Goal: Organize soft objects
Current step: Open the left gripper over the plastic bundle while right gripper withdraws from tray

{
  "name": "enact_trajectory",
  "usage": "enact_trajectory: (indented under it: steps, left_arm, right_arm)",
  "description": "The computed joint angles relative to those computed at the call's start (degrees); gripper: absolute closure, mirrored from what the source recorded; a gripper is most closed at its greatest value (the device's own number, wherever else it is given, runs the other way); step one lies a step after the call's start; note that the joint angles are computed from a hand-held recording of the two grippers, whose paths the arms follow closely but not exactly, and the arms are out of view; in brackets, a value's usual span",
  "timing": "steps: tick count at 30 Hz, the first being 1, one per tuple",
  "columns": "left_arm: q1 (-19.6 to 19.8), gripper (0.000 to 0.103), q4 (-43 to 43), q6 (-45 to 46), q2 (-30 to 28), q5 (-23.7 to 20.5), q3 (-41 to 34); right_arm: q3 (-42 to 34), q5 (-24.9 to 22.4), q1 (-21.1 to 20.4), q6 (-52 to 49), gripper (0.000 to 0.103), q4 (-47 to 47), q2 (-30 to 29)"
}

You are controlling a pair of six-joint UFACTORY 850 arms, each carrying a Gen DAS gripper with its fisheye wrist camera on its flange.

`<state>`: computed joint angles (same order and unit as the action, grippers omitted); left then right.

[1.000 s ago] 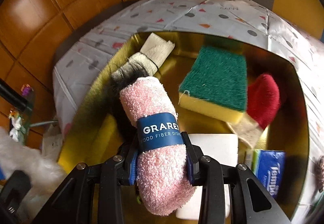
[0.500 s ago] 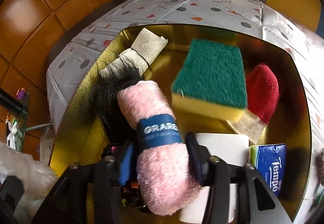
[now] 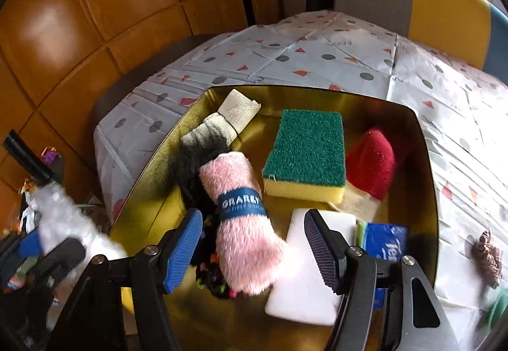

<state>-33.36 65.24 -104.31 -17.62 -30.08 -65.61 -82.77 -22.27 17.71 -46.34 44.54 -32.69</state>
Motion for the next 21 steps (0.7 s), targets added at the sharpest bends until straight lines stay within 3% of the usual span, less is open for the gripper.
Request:
enact_trajectory:
  steps: [2,3,4,5,13,15,19,21]
  left_arm:
    - [0.01,0.059,-0.61,0.68,-0.34,0.02,-0.32]
    - [-0.01,0.059,-1.01,1.09,-0.48,0.03,-0.46]
    - [-0.04,0.059,-1.41,1.55,-0.55,0.1,-0.54]
    - [-0.14,0.059,-1.57,1.83,-0.57,0.03,-0.57]
    - [-0.73,0.059,-1.28,2.23,0.26,-0.53,0.41]
    - [-0.73,0.059,-0.76,1.97,0.37,-0.16,0.65]
    - [-0.95,0.059,1.49,0.21,0.44,0.65,1.02]
    - [-1.08,0.059,2.39,-0.27,0.31,1.47,1.1]
  right_arm:
    - [0.3,-0.77,-0.07,-0.52,0.043,-0.74,0.05]
    - [-0.01,-1.36,0.03,0.51,0.051,-2.35,-0.36]
    - [-0.32,-1.74,0.16,1.28,0.061,-3.57,-0.78]
    - [-0.92,-2.16,0.41,2.55,0.085,-5.33,-1.47]
    - [-6.28,-2.24,2.52,15.94,0.083,-18.14,-5.63]
    - [-6.41,-3.57,1.97,12.96,0.078,-14.21,-5.59]
    - [-0.8,-0.27,0.62,-0.75,0.074,-1.03,-1.36]
    - [2.09,1.83,-0.26,-6.09,0.064,4.8,1.09]
